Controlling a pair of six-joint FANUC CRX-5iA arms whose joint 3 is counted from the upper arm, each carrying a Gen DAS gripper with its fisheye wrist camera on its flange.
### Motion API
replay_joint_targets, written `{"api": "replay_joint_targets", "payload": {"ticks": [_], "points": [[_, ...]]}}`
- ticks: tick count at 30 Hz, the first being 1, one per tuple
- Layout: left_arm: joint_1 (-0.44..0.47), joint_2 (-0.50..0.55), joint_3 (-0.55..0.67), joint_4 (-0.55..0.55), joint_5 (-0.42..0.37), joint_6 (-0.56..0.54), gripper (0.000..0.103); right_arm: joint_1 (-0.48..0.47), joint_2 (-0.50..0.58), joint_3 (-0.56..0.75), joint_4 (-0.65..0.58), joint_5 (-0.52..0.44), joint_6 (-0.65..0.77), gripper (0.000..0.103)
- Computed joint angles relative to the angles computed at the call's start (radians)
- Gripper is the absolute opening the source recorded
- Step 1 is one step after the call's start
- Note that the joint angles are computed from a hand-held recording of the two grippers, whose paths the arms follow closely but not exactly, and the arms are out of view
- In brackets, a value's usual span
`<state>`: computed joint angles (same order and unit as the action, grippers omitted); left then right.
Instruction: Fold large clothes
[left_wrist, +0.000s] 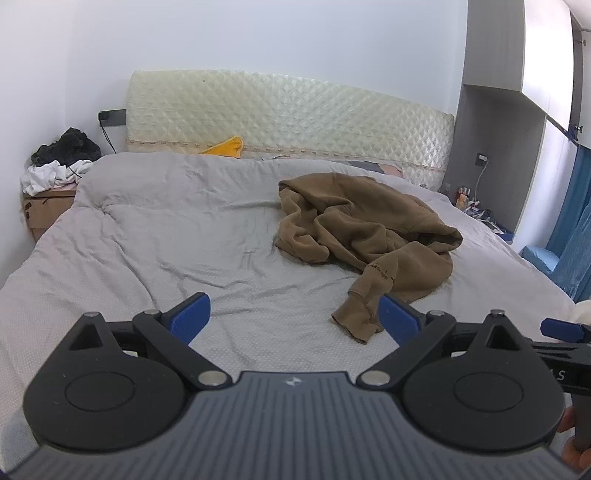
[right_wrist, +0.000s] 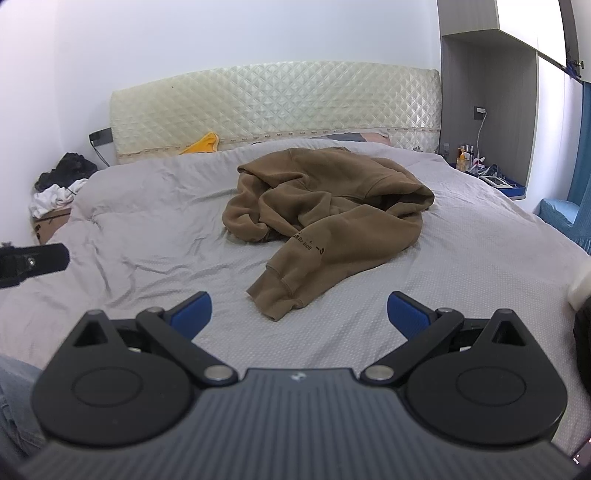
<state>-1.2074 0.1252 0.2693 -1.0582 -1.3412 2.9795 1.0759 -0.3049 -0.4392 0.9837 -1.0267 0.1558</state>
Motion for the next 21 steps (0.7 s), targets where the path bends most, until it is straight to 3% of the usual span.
{"api": "replay_joint_targets", "payload": {"ticks": [21], "points": [[-0.009, -0.004, 0.000, -0.001, 0.005, -0.007, 0.099, 0.008, 0.007, -0.004, -0.003, -0.002, -0.004, 0.103]]}}
